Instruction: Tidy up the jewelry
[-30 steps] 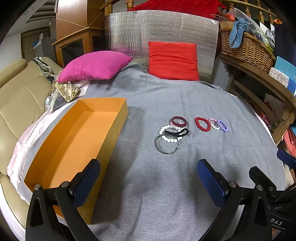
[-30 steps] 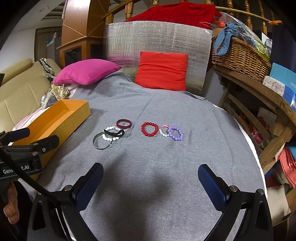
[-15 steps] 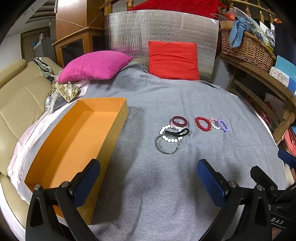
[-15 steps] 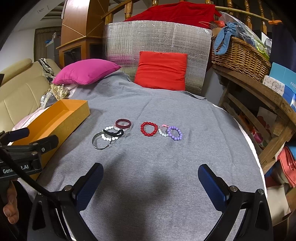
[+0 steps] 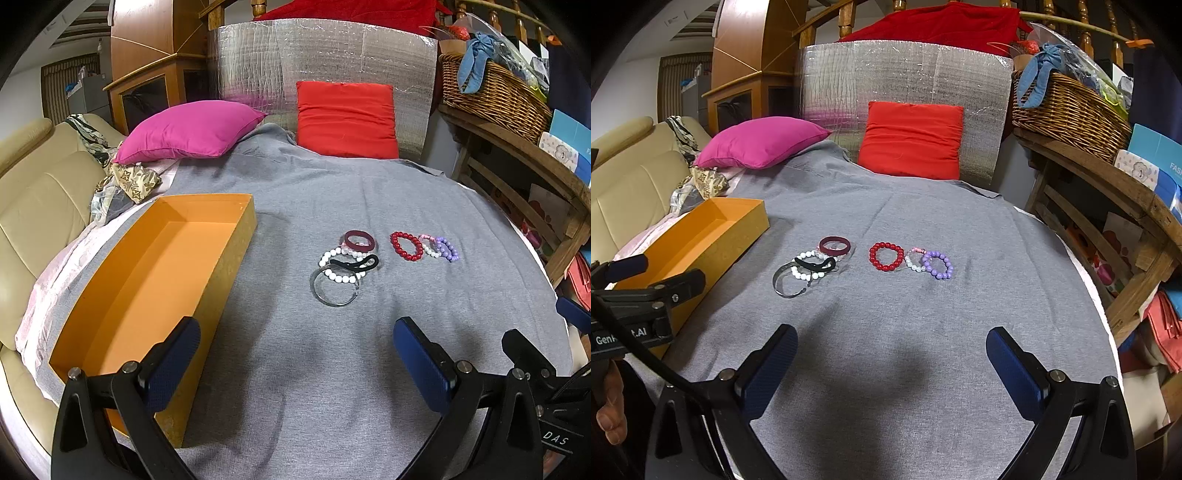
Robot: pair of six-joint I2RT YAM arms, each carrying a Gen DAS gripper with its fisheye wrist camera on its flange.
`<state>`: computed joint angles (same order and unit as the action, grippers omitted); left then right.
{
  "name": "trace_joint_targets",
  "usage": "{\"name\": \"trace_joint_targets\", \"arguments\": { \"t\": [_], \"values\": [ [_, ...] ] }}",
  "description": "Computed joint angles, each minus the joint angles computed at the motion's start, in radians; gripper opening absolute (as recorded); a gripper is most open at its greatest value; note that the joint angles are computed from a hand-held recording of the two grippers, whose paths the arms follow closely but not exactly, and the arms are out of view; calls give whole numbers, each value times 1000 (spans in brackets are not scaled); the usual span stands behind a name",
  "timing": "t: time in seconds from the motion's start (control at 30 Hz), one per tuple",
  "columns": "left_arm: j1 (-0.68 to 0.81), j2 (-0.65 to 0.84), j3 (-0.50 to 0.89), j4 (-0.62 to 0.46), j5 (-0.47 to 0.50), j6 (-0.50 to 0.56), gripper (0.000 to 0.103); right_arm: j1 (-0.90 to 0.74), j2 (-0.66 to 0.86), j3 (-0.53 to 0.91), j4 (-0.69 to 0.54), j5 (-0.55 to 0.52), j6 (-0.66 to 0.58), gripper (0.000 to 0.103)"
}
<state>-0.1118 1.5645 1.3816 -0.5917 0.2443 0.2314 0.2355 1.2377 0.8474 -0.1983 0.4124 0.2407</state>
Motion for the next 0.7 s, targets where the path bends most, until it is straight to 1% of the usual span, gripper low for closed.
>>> {"name": "trace_joint_targets", "arguments": {
  "t": [0.53,0.7],
  "values": [
    [2,2,-9,7,0,3,103,-16,-9,1,-6,-18,-1,103],
    [4,26,-22,18,-15,7,103,-59,-8,-20,5,-79,10,103]
  ]
}}
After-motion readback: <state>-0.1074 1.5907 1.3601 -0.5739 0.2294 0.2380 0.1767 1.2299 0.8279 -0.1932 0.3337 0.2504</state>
